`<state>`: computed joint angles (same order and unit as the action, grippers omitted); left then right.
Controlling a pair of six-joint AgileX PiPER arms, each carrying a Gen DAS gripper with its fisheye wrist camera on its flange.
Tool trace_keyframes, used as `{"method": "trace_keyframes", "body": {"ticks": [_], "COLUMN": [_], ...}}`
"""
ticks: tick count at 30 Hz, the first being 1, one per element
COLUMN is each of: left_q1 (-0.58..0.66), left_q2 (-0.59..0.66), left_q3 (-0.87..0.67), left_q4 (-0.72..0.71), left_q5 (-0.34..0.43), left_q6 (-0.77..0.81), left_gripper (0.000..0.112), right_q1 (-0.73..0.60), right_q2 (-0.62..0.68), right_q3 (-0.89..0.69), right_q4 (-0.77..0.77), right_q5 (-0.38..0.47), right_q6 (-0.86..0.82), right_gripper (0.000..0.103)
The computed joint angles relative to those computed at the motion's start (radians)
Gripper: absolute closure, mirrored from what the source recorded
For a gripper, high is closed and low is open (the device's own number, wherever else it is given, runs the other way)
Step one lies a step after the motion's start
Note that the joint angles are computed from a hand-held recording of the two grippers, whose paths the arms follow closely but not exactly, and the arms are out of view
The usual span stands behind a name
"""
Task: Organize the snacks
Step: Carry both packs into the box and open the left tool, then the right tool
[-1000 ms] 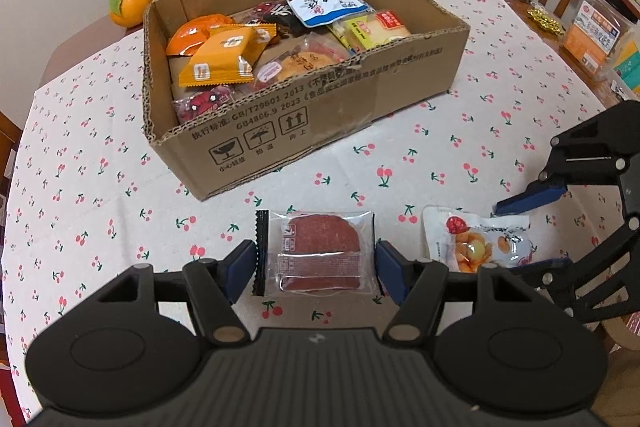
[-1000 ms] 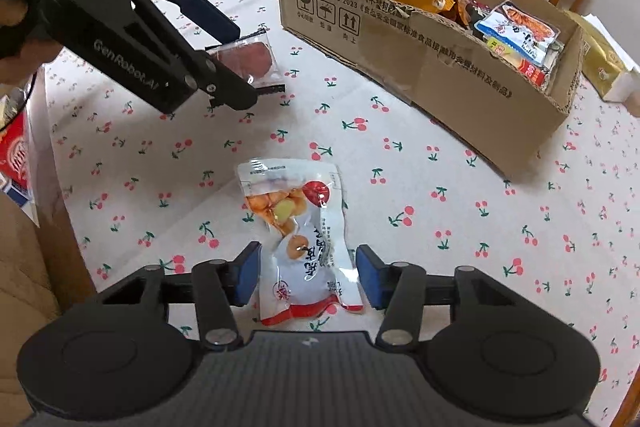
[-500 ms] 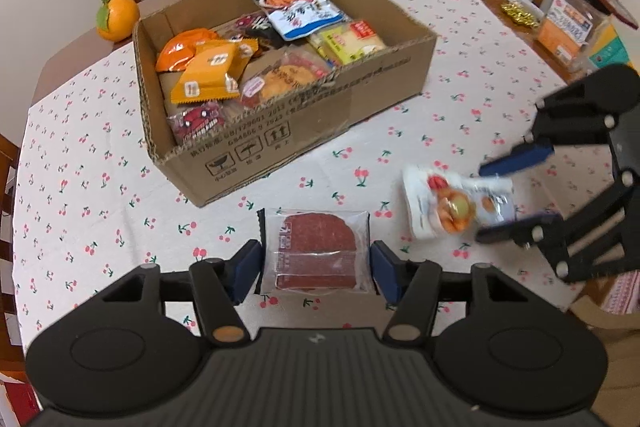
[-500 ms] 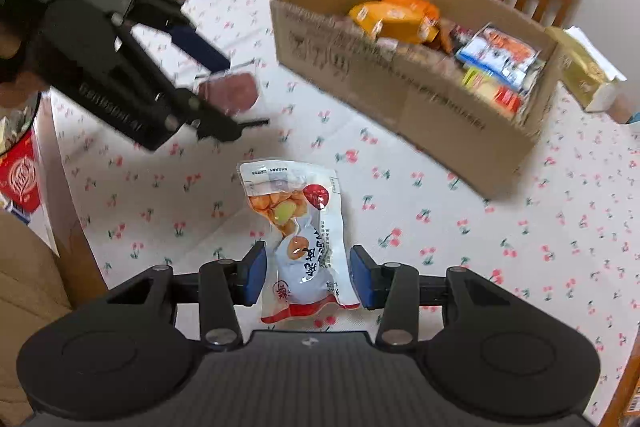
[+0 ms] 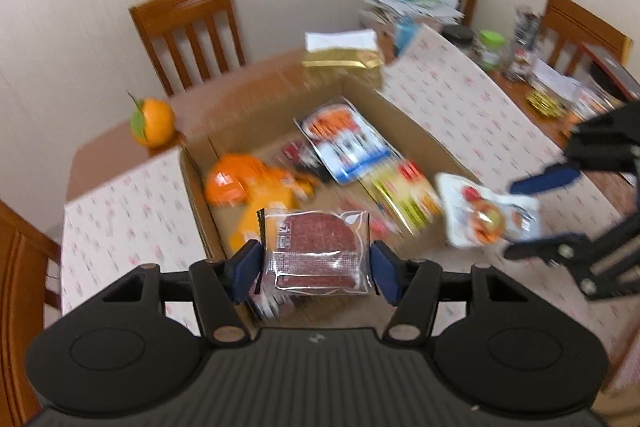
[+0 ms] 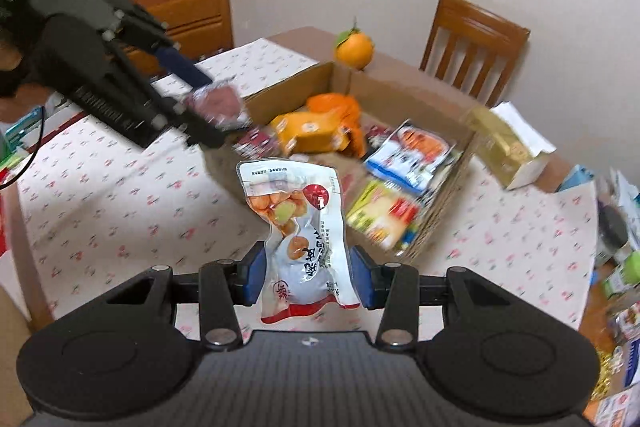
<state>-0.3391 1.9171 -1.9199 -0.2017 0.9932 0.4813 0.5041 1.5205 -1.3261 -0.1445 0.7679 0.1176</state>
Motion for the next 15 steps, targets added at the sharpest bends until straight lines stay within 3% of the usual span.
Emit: {"method": "trace_keyframes", "body": {"ticks": [4,8,15], "left_q1": [-0.008,-0.001,0.038], "left_q2": [0.056,-0.016,-0.147], "left_q3": [-0.042,0.106,0.328], "left_q4": [0.027,0.009,-0.013], "left_q5": [-0.055,-0.171,-0.29], "left_q6": [-0.066,-0.06,-0.146], "left_gripper": [0.031,0.017,0.016], "right_q1": [-0.035,-0.05,-0.088], "right_q2": [0.033,0.066,0.193], "right_q3": [-0.04,-0.085,-0.244], "right_q4": [-0.003,-0.007,0.034], "right_q5": [-0.016,-0.015,0.014], "right_q6": [0.004,0.003,-0.023], "right_gripper": [0.053,0.053,0.053]}}
